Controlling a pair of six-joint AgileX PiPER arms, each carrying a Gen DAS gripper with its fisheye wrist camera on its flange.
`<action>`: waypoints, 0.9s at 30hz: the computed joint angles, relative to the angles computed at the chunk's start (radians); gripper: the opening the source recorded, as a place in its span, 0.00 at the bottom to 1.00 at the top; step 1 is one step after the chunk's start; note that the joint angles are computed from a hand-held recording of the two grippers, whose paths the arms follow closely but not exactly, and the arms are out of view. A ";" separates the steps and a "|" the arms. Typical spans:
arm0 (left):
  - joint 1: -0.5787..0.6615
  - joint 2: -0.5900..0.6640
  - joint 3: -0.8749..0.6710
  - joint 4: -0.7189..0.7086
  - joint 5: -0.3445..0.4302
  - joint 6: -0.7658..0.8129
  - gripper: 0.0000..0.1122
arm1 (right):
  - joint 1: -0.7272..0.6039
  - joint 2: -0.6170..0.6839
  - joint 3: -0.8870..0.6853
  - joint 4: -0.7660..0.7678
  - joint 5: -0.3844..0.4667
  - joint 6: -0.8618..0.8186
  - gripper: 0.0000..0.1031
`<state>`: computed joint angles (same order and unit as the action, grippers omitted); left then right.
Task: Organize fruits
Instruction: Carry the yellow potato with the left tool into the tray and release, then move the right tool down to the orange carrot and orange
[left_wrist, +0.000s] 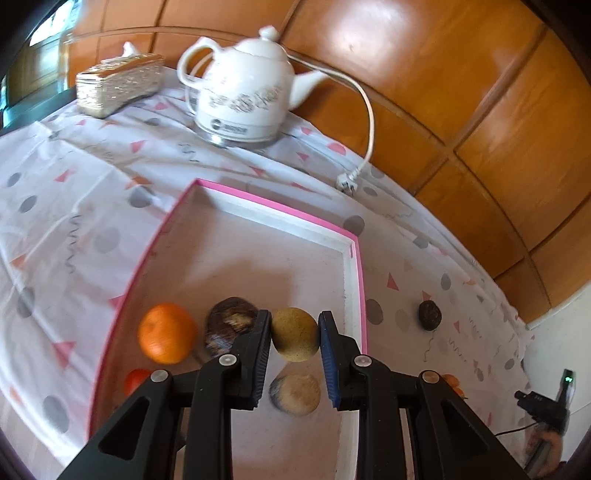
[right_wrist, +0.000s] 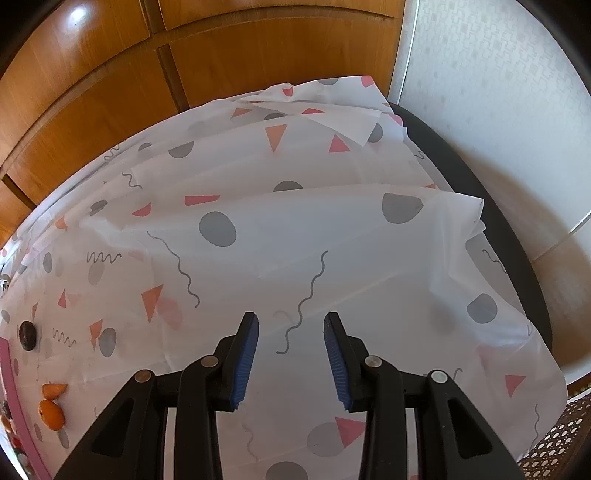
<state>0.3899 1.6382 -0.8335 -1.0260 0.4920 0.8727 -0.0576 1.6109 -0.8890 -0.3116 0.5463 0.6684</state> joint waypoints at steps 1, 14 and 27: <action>-0.019 0.014 -0.009 0.013 -0.014 -0.017 0.23 | 0.001 0.000 0.000 -0.001 0.001 0.000 0.36; -0.108 0.061 -0.016 0.140 -0.131 -0.153 0.28 | 0.004 0.002 -0.002 0.006 0.000 -0.009 0.36; -0.078 -0.162 0.199 0.197 -0.177 -0.187 0.33 | 0.013 -0.001 -0.002 0.002 0.001 -0.009 0.36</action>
<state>0.3115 1.4763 -0.6345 -0.8292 0.3155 0.6854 -0.0449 1.6104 -0.8913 -0.3096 0.5475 0.6590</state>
